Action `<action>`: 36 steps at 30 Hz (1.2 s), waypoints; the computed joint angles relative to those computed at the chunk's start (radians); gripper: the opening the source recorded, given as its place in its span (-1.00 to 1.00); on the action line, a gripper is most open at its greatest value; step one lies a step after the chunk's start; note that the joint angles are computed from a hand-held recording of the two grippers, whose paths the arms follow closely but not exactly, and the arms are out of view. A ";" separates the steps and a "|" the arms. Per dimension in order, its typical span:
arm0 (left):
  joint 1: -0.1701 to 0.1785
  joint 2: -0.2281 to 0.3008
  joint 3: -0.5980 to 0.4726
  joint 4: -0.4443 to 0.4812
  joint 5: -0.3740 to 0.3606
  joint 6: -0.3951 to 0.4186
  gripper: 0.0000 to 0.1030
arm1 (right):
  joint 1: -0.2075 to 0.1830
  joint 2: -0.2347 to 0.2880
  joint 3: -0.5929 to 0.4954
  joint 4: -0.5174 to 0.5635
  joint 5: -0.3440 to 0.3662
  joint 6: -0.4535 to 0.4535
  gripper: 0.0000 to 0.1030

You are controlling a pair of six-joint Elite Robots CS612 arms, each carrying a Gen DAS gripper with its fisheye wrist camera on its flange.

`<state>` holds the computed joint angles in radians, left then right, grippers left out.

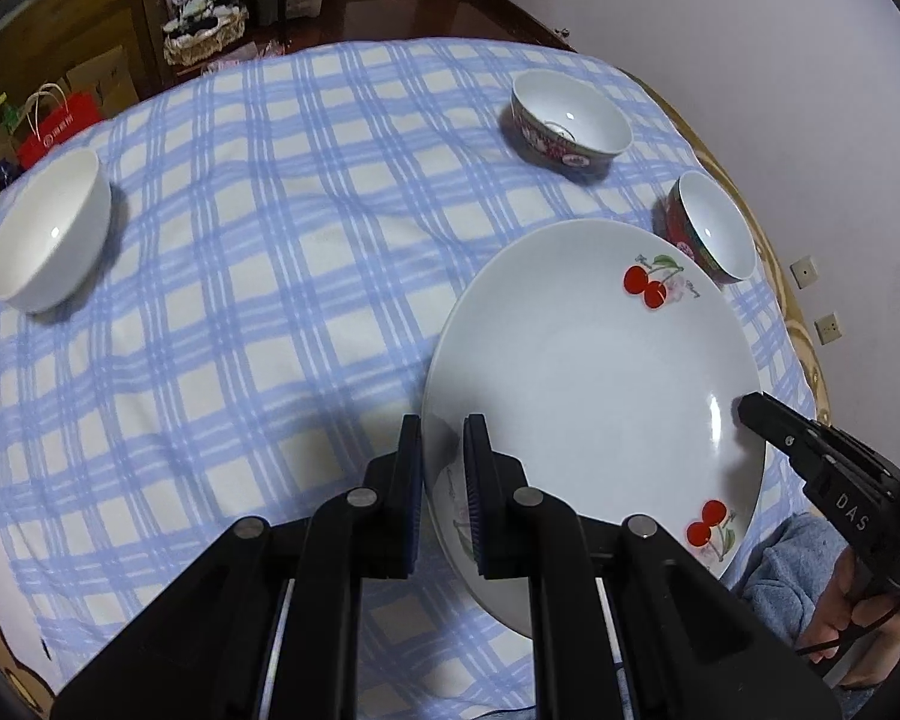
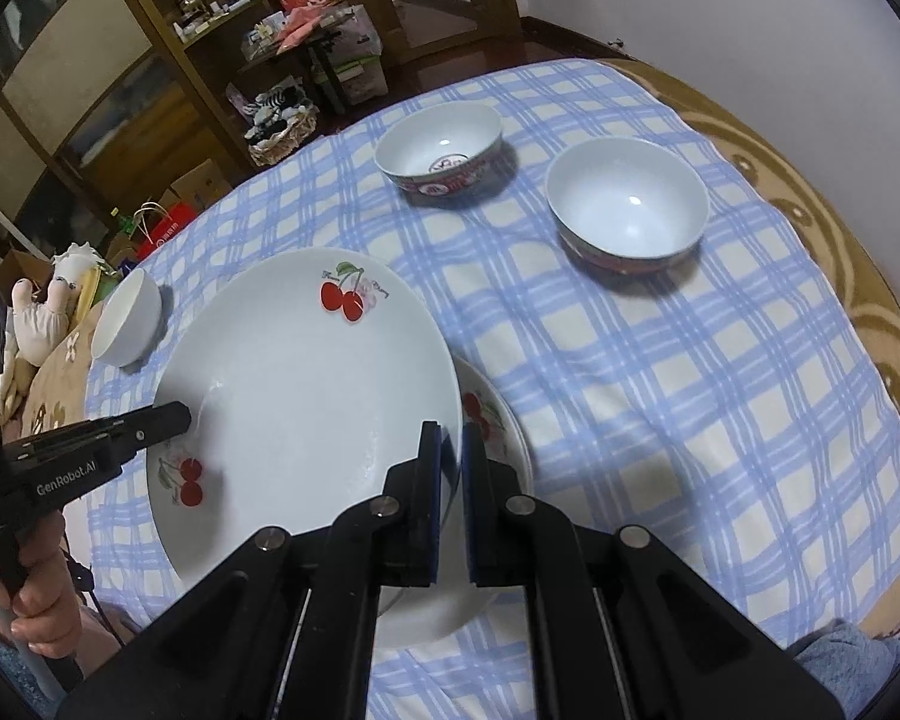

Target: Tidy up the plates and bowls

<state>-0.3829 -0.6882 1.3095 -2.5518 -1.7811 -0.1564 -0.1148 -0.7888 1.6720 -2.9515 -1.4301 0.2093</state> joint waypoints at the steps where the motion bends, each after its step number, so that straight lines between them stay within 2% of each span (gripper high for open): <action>1: -0.002 0.000 0.003 -0.002 0.004 -0.004 -0.76 | 0.000 -0.001 0.002 0.004 -0.003 -0.005 -0.86; 6: -0.014 -0.003 0.021 -0.019 0.058 -0.017 -0.76 | 0.000 -0.001 0.011 0.018 -0.003 -0.003 -0.86; 12: -0.010 0.011 0.011 0.001 0.022 -0.028 -0.76 | 0.000 0.002 0.012 0.032 -0.011 -0.007 -0.86; 28: -0.030 0.032 -0.009 0.040 0.056 -0.002 -0.76 | -0.004 0.021 -0.020 0.139 -0.054 -0.065 -0.86; 36: -0.033 0.034 -0.010 0.032 0.082 0.004 -0.76 | 0.013 0.033 -0.036 0.161 -0.104 -0.084 -0.85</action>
